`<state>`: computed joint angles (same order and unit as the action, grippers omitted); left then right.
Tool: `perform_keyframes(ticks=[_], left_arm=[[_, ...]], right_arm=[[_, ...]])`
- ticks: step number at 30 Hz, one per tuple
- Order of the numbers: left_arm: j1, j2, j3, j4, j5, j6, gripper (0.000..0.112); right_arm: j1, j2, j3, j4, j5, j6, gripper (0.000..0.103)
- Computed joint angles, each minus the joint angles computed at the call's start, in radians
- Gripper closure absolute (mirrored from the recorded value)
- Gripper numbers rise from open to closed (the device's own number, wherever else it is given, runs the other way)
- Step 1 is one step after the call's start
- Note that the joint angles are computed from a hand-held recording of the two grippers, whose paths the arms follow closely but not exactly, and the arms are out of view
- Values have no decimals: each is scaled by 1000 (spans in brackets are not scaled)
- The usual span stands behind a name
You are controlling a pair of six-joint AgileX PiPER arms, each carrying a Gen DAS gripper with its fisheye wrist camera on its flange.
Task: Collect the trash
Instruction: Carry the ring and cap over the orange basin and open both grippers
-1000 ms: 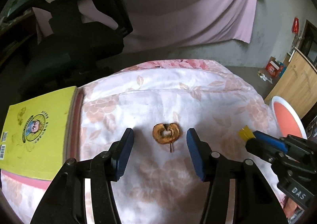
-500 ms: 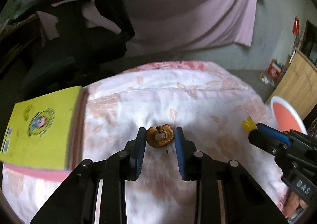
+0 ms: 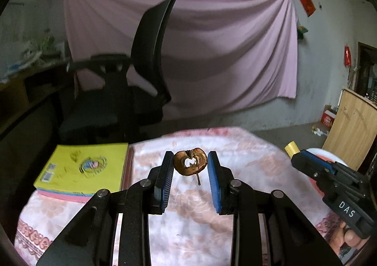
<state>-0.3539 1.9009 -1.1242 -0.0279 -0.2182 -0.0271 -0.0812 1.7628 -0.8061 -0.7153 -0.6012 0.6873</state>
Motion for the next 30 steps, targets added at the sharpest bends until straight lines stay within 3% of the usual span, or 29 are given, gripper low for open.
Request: perform_keyframes(ticks=[4, 7, 15, 25, 30], left_arm=[[-37, -77, 65, -55, -50, 58, 88], [-87, -128, 104, -161, -95, 186, 88], [-248, -180, 142, -350, -206, 426, 88], [-422, -62, -28, -528, -158, 613, 88], [-481, 31, -146, -646, -103, 717, 88]], right_arm=[[-42, -53, 83, 64, -120, -107, 90], [-80, -92, 143, 104, -204, -183, 90], [-223, -143, 229, 108, -341, -210, 90], [-472, -143, 230, 4, -396, -41, 90], [-547, -131, 197, -52, -332, 24, 89]])
